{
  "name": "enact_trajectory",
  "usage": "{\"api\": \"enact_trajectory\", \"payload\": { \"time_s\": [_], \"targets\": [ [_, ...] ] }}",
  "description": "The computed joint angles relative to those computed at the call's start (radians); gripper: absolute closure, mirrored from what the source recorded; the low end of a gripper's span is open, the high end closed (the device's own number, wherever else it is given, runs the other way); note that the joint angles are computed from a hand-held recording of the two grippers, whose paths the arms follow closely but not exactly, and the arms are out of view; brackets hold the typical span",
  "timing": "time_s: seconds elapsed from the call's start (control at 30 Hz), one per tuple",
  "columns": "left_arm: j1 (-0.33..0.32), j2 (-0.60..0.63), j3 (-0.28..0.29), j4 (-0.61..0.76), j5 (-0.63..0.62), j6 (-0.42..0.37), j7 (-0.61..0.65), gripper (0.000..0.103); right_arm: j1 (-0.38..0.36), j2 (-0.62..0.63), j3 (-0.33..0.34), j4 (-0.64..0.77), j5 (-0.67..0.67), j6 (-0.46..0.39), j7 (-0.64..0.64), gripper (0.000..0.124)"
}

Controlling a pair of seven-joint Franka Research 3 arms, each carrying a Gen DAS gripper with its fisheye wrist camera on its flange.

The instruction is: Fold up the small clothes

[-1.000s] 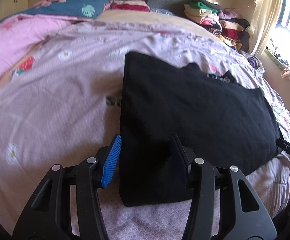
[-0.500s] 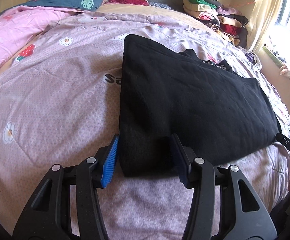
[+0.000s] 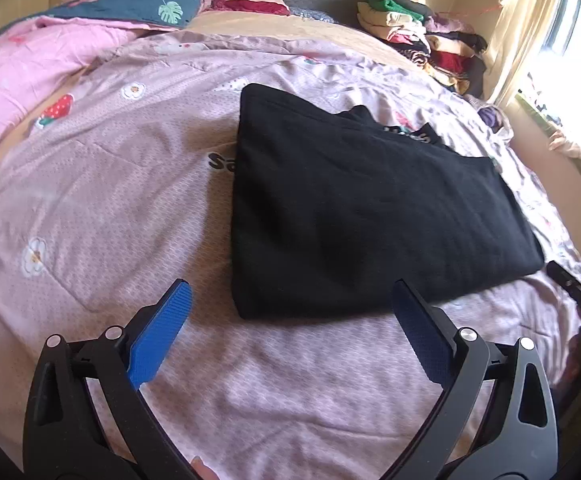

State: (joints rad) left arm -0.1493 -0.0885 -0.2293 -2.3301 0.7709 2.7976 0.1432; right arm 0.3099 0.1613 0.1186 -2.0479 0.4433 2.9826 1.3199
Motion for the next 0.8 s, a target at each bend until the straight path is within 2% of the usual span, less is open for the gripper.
{"api": "enact_trajectory", "payload": {
  "time_s": [0.47,0.8],
  "targets": [
    [0.012,-0.067,-0.014,-0.053,0.005,-0.012,-0.032,0.010,0.039,-0.045,0.025,-0.026,0.009,0.017,-0.059,0.025],
    [0.055,-0.106,-0.026,-0.101,0.038,-0.014,-0.076,0.010,0.103,-0.012,0.035,0.021,-0.074,0.002,-0.047,0.025]
  ]
}}
